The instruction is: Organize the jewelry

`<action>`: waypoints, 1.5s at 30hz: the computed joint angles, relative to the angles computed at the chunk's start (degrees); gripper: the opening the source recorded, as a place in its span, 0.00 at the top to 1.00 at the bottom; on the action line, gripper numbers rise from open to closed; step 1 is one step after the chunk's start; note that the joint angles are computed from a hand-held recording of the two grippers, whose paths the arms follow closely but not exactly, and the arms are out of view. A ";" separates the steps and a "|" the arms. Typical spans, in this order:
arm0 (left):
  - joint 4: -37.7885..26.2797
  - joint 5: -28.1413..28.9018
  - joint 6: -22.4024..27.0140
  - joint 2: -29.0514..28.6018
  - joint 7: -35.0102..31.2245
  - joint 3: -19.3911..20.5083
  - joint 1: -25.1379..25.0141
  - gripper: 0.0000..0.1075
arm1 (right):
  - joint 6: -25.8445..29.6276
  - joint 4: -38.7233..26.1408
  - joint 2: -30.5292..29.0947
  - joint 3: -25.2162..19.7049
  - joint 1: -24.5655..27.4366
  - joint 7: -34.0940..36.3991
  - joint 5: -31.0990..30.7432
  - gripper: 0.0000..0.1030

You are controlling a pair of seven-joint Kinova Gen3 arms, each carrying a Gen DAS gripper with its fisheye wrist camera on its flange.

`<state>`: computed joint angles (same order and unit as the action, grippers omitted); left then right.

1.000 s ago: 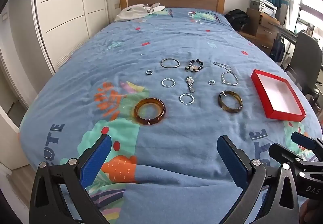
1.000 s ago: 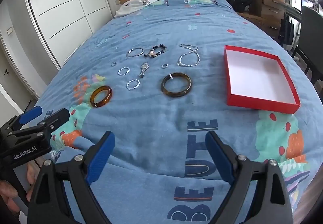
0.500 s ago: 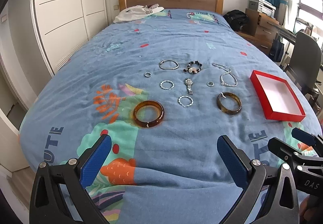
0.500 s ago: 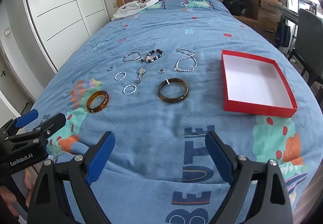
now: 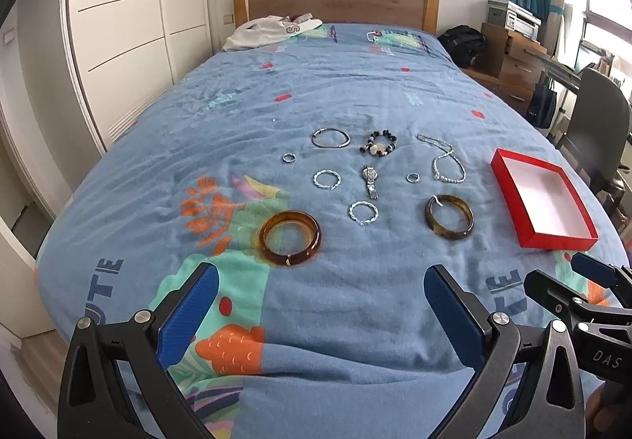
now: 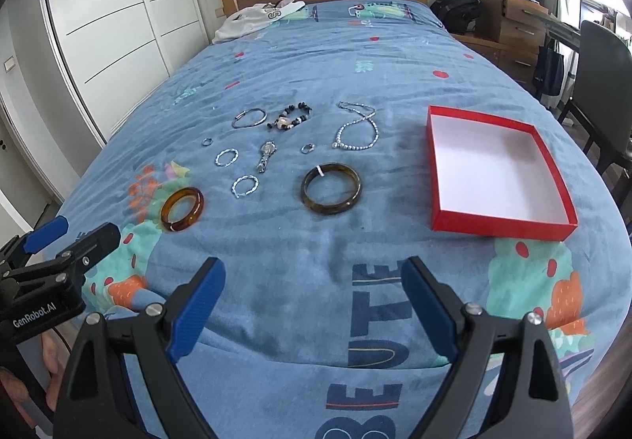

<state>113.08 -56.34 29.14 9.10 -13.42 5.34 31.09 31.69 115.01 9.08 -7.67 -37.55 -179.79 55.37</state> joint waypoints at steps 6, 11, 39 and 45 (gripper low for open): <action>-1.45 2.03 -1.13 1.13 -2.95 -0.57 -0.83 0.05 | -0.78 -0.95 0.69 0.62 0.87 1.59 -0.80 0.11; -1.96 3.34 -3.71 1.67 -4.58 -1.90 -1.27 0.05 | -1.26 -1.96 1.37 1.46 1.37 3.75 -2.05 0.11; -8.67 16.21 -2.71 7.27 -19.29 -5.94 -0.48 0.05 | -4.19 -2.95 5.85 6.27 0.57 3.06 1.72 0.11; -8.69 17.16 -3.15 7.42 -21.03 -6.81 0.28 0.05 | -6.43 -2.66 5.99 6.20 1.59 5.49 -0.14 0.11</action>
<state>104.38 -39.19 25.99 16.52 -34.45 -1.47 31.36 25.27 112.34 15.06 -1.47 -35.96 -174.30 55.22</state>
